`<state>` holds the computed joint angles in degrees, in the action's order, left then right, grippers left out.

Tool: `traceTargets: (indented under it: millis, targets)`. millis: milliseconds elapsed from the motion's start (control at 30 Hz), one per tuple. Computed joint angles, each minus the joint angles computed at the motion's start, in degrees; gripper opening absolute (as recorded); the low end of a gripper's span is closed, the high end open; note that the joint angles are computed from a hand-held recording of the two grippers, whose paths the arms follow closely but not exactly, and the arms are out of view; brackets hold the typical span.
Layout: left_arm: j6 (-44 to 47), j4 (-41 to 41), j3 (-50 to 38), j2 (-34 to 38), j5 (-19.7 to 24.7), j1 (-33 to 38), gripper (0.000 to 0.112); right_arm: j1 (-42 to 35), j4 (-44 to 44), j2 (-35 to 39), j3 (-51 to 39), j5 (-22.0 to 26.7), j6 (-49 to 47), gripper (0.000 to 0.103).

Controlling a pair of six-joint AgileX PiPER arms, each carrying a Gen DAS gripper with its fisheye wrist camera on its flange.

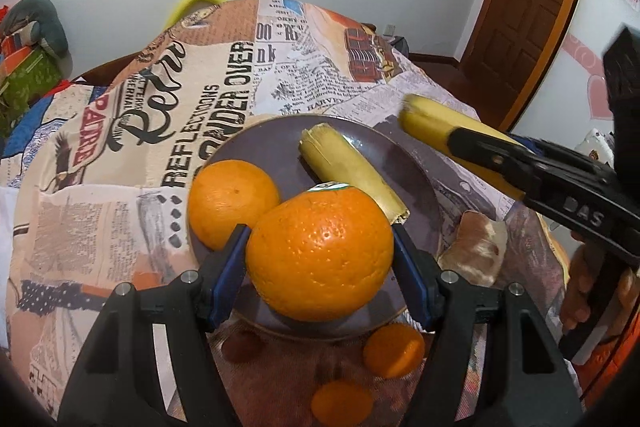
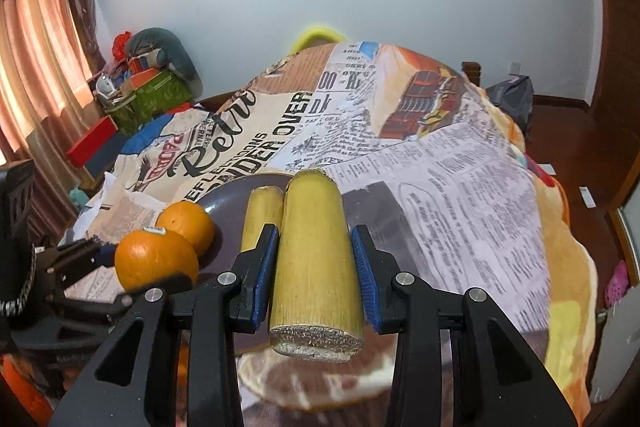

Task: Organize fruits
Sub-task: 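Place Dole orange on purple plate with left tool while right tool places corn cob there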

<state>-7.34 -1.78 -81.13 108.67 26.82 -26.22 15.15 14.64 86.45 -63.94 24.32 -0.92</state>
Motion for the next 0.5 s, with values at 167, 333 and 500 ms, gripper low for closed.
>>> traceTargets:
  millis: [167,333,500]
  targets:
    - [-0.69,1.69,-1.41,1.73,-0.27,-0.36,0.068,0.11,1.25,5.0,-4.2,1.16,-2.13,0.034]
    - [-1.48,4.04,-2.14,2.25,-0.41,-0.81,0.068,0.44,0.92,7.62,-6.41,2.05,-2.19,0.034]
    - [-1.98,5.29,-2.3,2.51,-0.33,-1.09,0.068,0.01,3.76,9.33,-7.41,2.57,-4.54,0.034]
